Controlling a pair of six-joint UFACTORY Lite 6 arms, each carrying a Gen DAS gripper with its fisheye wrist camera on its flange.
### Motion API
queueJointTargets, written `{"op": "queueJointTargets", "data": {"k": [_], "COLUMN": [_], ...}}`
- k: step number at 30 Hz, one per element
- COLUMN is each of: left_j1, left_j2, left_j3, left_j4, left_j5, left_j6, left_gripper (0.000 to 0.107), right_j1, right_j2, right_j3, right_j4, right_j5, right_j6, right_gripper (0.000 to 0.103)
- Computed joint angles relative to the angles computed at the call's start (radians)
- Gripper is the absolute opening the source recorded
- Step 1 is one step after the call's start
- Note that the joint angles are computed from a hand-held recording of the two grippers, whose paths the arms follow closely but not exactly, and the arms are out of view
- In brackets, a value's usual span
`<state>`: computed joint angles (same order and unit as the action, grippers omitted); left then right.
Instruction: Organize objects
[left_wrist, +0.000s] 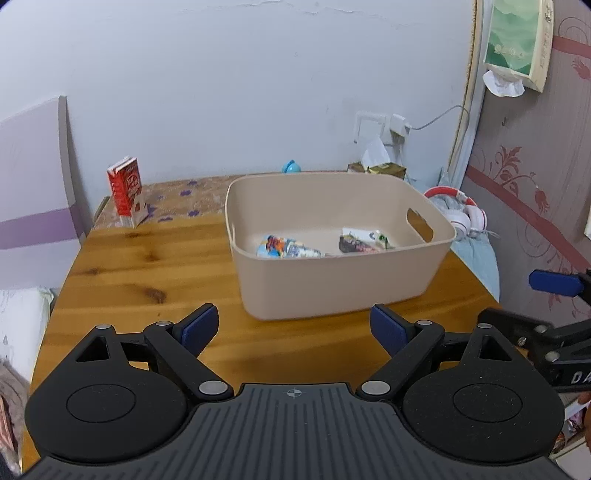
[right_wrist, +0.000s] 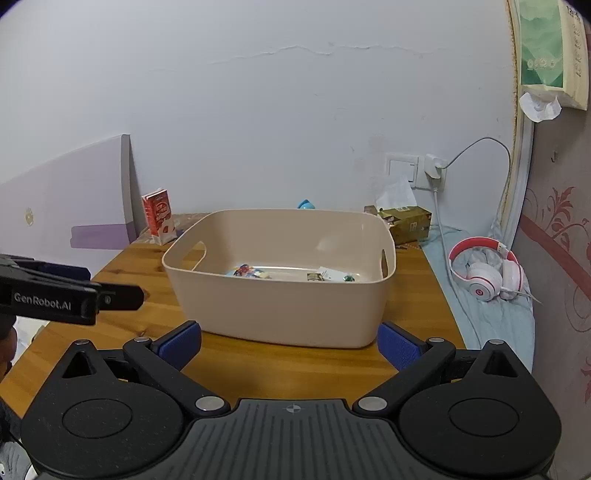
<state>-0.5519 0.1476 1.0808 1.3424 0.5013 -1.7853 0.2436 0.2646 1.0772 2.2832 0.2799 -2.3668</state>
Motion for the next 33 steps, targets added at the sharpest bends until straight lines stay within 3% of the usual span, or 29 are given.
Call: {"op": "queueJointTargets", "data": {"k": [13, 24, 33], "left_j1": [-0.067, -0.124, -0.142], "left_j2": [-0.130, -0.170, -0.186], "left_j3": [-0.160, -0.194, -0.209], "left_j4": [0.017, 0.035, 0.045], "left_j5": [0.035, 0.103, 0.098], "left_j6": [-0.079, -0.105, -0.104], "left_gripper": [0.091, 0.091, 0.091], "right_j1": [-0.003, 0.019, 0.030], "right_j2": [-0.131, -0.189, -0.198], "right_j3": [-0.153, -0.205, -0.210], "right_j4": [0.039, 0.069, 0.087], "right_j5": [0.004, -0.017, -0.022], "right_j6": [-0.030, -0.076, -0.087], "right_gripper": [0.103, 0.103, 0.103]}}
